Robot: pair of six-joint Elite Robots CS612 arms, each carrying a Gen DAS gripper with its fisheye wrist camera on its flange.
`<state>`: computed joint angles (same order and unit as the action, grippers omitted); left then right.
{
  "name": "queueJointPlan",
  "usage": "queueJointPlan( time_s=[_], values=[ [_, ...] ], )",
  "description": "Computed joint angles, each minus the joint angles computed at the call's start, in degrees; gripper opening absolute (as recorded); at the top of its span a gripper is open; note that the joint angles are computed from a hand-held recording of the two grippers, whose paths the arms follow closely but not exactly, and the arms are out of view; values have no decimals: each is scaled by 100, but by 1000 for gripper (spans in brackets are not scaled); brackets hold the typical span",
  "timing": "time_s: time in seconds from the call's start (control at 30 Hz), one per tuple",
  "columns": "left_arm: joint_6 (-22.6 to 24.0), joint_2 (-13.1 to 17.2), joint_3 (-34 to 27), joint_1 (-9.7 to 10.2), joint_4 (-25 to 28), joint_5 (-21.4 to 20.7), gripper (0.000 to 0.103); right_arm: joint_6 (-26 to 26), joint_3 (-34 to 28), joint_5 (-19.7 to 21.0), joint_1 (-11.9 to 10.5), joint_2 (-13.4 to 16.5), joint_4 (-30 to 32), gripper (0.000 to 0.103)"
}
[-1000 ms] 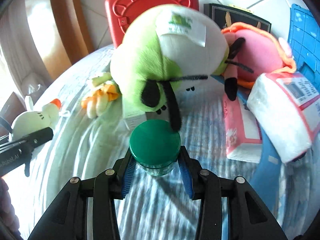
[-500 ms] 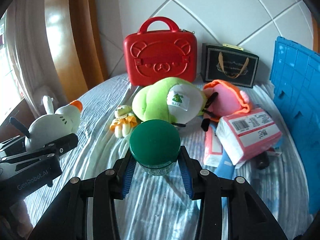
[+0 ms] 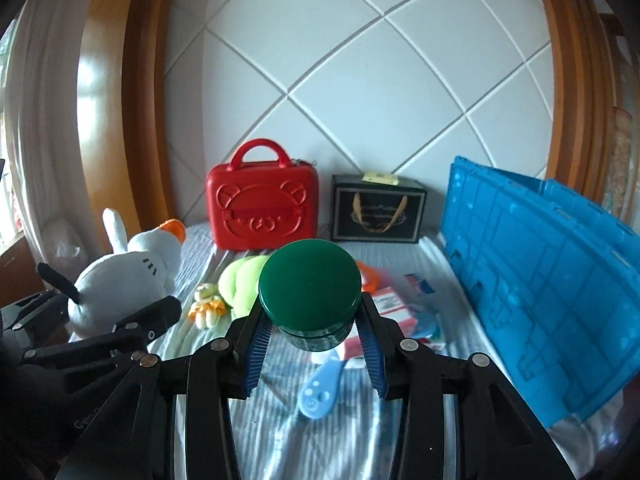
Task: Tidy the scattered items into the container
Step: 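Carry the plush duck and green-capped jar with both tools over the crate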
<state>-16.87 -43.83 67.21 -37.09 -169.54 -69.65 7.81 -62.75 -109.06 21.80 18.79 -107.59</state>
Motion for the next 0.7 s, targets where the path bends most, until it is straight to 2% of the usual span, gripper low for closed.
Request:
queueJointPlan(
  time_s=[0.17,0.33,0.53,0.7],
  values=[
    [199,59,-255,-308,-213,139,56,-104,-756,-187,-188,190,160,41],
    [209,305,-846,-714,-246,453,56,-405,-1629,-146,-565,420,424,41],
    [265,853,-2010,-1179,117,814,56,-821,-2576,158,-1236,660,789,41],
    [393,1548,-3522,-1384,919,894,56,-1038,-2957,388,-1756,646,1167,41]
  ],
)
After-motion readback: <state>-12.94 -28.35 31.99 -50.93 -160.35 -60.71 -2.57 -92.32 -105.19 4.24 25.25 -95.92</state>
